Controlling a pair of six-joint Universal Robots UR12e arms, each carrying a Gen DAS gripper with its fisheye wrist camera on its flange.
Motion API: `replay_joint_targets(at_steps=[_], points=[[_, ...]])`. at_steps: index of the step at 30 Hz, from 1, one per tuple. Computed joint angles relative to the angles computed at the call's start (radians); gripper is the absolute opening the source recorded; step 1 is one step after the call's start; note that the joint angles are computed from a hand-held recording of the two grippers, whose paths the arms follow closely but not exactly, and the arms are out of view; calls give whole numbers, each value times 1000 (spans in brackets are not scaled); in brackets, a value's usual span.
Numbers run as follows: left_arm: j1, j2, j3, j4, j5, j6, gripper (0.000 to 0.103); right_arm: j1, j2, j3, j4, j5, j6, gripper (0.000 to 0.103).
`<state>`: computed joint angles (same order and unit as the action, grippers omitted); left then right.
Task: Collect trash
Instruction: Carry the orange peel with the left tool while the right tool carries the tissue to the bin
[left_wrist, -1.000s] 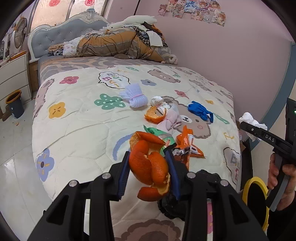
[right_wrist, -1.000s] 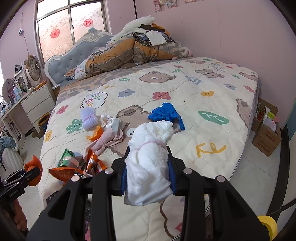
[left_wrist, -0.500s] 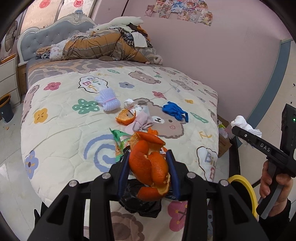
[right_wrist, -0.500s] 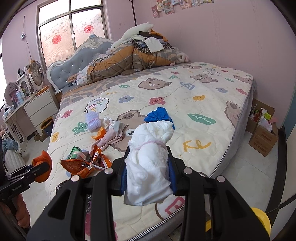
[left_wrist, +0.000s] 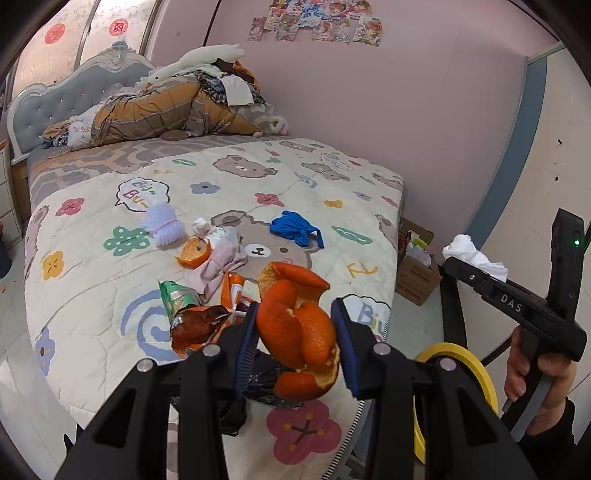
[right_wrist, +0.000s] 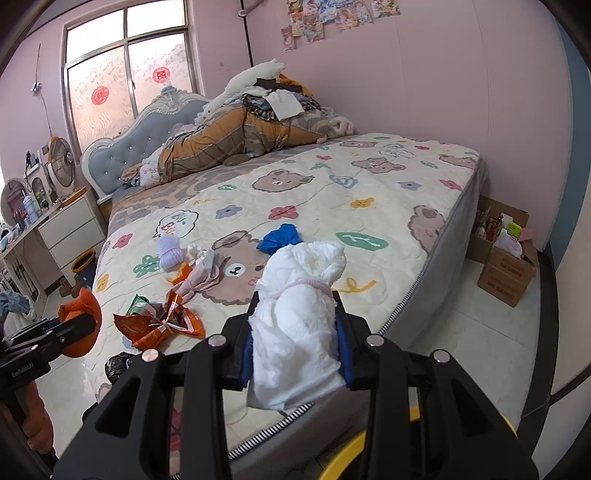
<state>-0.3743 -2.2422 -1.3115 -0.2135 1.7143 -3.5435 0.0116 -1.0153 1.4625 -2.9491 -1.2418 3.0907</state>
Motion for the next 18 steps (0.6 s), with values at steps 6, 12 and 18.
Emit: replay_joint_targets(at_steps=[6,12,18], points=[[-15,-18,47,-31,-40,28,36,-26,-25,36,-21,-7,16,34],[-33,-46,98,-70,-84,58,37,-56,-51,79,-46,-9,36,34],[-49,-76,147,-101,-129,88,37,-82,-66,108,-52,-5,47,34]])
